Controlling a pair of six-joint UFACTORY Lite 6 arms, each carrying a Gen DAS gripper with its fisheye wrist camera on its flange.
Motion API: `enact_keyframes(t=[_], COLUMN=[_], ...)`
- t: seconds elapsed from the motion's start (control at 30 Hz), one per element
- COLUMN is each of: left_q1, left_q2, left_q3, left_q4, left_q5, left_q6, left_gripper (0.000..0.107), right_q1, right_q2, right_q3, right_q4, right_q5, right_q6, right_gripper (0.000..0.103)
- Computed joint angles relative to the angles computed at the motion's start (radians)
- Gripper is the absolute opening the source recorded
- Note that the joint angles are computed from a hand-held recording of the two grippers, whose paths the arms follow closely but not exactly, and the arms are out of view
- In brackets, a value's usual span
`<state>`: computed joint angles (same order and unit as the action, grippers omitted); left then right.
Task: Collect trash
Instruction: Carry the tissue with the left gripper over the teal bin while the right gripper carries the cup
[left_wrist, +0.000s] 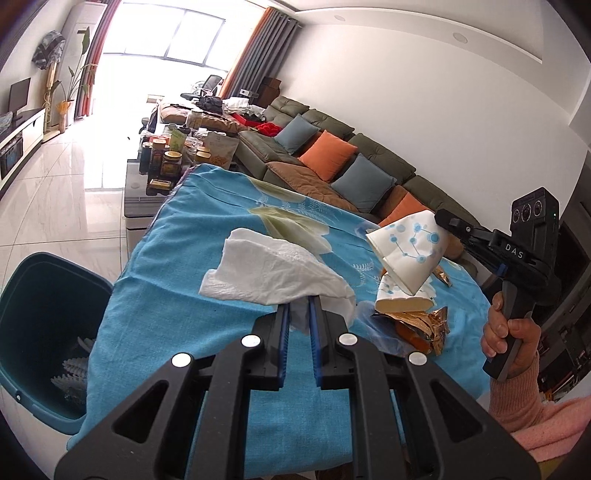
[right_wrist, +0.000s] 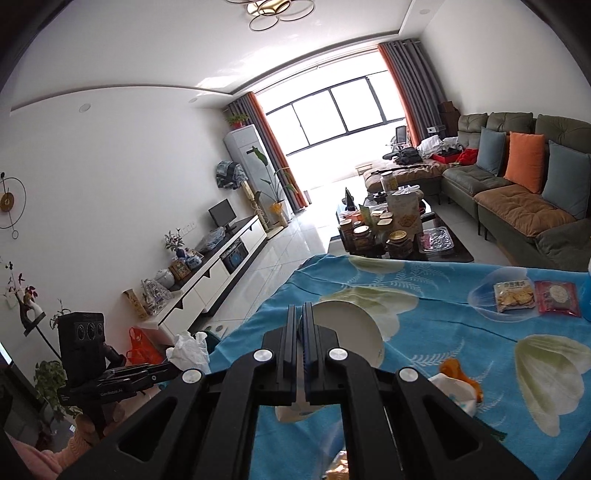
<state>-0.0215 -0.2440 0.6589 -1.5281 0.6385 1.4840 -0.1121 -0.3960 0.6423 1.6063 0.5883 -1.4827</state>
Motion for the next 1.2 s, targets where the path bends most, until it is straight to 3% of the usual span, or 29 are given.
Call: enact_keyframes(t=[0.37, 0.67, 0.93, 1.2], left_q1=[0.297, 0.539, 0.704, 0.738], left_q2=[-0.065, -0.02, 0.129, 0.26], left_q3=[-0.038, -0.008, 0.071, 0.144], left_q4=[0.125, 0.182, 0.204, 0.197], left_q5=[0.12, 0.19, 0.208, 0.144], left_q6=[-0.013, 0.025, 0.096, 0.14], left_gripper=[0.011, 0.011, 0.011, 0.011], right_q1=[0.357, 0.52, 0.625, 0.704], right_q2=[0.303, 0.536, 0.722, 0.903], right_q3=[0.22, 0.447, 0.65, 0.866], right_q4=[0.227, 0.273, 0.212, 0.082], right_q5=[-0.118, -0.128, -0.142, -0.177], right_q6=[-0.142, -0.141, -0.059, 0.095], right_gripper=[0.002, 0.002, 0.002, 0.002])
